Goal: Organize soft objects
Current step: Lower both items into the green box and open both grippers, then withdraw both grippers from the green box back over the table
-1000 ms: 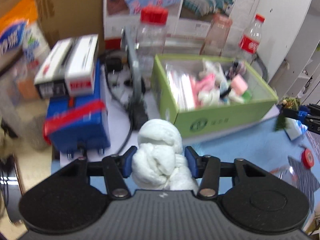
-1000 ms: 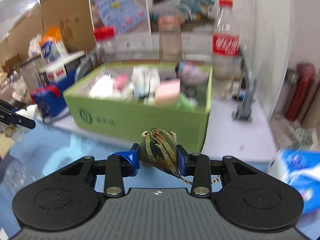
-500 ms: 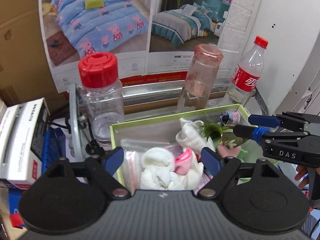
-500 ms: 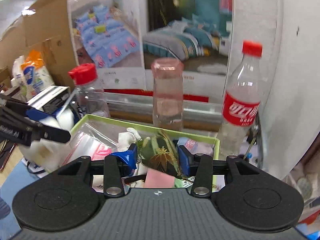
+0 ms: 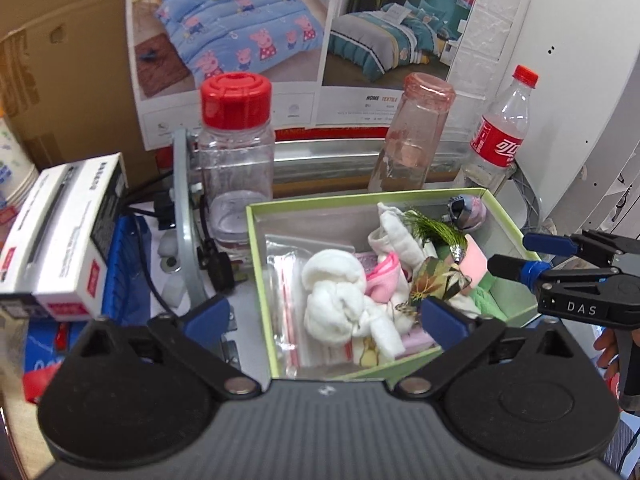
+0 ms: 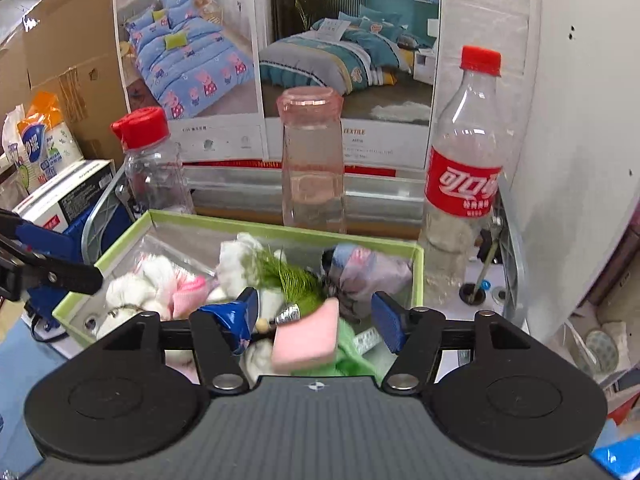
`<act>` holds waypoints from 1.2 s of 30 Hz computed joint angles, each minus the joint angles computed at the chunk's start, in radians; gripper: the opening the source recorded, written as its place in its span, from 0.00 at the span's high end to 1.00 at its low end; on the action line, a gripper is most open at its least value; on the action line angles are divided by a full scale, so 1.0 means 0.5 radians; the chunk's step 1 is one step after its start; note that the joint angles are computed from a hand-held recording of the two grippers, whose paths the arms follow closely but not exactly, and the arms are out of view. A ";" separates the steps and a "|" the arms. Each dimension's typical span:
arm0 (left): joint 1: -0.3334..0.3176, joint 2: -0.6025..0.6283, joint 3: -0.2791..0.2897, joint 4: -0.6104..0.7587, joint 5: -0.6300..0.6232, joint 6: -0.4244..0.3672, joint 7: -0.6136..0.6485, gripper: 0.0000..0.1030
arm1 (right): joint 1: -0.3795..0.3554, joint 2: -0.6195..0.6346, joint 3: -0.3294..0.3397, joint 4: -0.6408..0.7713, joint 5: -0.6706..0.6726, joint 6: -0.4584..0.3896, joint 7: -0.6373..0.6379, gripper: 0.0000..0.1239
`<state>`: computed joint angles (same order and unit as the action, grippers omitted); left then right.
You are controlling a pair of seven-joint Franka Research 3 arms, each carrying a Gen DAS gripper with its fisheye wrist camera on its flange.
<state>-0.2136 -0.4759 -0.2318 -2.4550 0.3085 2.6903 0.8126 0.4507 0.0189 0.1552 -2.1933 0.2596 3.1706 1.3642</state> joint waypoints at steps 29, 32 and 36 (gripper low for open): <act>-0.415 -0.666 -0.641 -0.348 0.489 -0.683 -1.265 0.00 | -0.704 -1.457 1.425 -1.370 0.957 0.474 0.739 0.57; -0.484 -0.648 -0.632 -0.379 0.485 -0.673 -1.347 0.00 | -0.745 -1.587 1.535 -1.436 0.960 0.412 0.865 0.57; -0.545 -0.620 -0.633 -0.407 0.480 -0.645 -1.464 0.01 | -0.807 -1.734 1.639 -1.488 0.911 0.332 0.994 0.56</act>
<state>-0.4862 -0.7858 -0.5483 -2.6587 0.5483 2.3680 0.0805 0.0472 -0.8480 0.9747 -2.9371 0.7153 3.3365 1.8612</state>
